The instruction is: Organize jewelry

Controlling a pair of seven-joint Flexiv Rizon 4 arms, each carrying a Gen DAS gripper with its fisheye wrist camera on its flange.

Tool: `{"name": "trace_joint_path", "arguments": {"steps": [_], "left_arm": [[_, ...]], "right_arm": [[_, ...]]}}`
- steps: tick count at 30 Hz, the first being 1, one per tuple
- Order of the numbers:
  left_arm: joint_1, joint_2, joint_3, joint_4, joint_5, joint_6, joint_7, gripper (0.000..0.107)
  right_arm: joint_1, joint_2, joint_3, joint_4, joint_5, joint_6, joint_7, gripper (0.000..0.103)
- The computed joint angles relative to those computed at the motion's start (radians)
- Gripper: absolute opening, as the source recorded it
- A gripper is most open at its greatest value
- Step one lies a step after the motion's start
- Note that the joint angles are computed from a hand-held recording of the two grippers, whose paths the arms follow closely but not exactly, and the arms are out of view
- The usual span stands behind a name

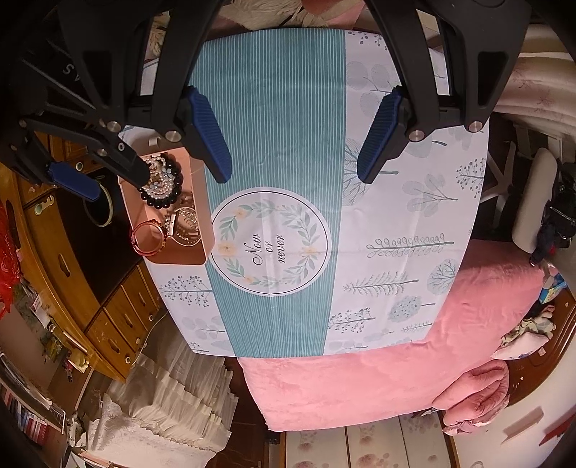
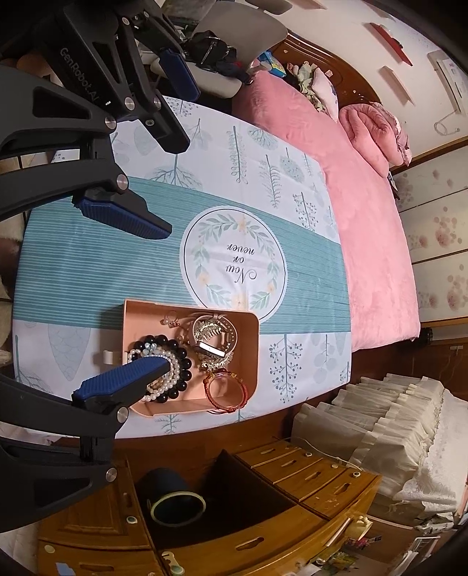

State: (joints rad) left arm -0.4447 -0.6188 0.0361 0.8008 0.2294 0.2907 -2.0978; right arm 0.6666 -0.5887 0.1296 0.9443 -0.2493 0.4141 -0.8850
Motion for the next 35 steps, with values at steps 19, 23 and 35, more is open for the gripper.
{"name": "trace_joint_path", "arguments": {"steps": [19,23,35], "left_arm": [[-0.002,-0.014,0.002,-0.023,-0.004,-0.010,0.005,0.070],[0.001,-0.029,0.001,-0.046,-0.005,-0.012,0.019,0.070],[0.014,-0.046,0.002,-0.070,-0.023,-0.025,0.060,0.070]], "right_arm": [[-0.015,-0.002,0.004,0.006,0.019,0.003,-0.006,0.069],[-0.015,-0.008,0.002,-0.003,0.019,0.001,-0.006,0.069],[-0.013,-0.031,-0.005,-0.042,0.024,-0.016,0.008,0.071]]}}
